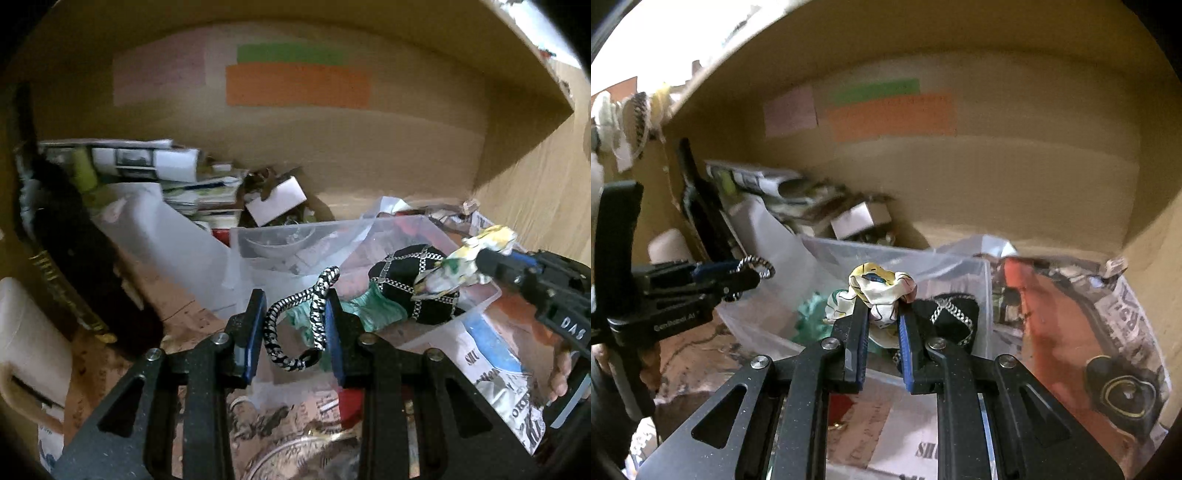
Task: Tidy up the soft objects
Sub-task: 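Carry the bracelet and cloth over the box and open both tools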
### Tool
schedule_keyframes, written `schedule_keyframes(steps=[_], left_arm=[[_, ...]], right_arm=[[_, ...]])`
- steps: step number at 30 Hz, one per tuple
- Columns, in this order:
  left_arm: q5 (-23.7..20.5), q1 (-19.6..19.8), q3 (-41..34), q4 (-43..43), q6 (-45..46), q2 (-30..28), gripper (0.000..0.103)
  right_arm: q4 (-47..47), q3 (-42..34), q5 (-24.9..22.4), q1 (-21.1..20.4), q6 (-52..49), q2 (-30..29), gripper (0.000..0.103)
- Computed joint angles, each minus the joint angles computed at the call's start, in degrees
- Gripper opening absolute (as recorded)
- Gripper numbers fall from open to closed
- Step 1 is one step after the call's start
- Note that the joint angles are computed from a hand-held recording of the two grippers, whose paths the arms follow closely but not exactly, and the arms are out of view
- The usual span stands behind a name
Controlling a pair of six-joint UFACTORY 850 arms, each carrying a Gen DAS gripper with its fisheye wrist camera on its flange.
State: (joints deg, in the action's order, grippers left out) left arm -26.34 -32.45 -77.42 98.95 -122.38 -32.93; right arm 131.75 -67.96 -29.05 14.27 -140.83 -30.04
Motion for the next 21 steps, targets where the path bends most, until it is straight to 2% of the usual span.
schedule_keyframes(steps=[4,7,12,15,17,21], left_arm=[[2.6,1.1,-3.7,-6.2,7.1,-2.9,0.03],[2.7,1.3,-5.9,-10.6,11.9,-4.6,0.031],[2.9,1.2,-6.6,-10.8,12.5,-5.3,0.051],[2.5,0.9,-6.4,-9.8,11.6,-5.0,0.058],[2.4,0.7,-5.7,-8.7,10.4,-4.4,0.061],[1.4,0.3,-3.5,-4.5,5.6,-2.5,0.069]], right_arm=[[-7.7,-3.7,3.0,0.1,8.1,-3.1,0.013],[-12.2,-5.1,4.3,0.1,12.7,-4.4,0.014],[-13.9,-6.3,6.2,0.3,14.5,-5.3,0.016],[-13.6,-6.2,7.1,0.5,14.0,-5.2,0.033],[-9.6,-5.2,7.3,0.7,9.7,-4.5,0.05],[-3.1,-3.3,6.6,0.6,2.9,-3.0,0.064]])
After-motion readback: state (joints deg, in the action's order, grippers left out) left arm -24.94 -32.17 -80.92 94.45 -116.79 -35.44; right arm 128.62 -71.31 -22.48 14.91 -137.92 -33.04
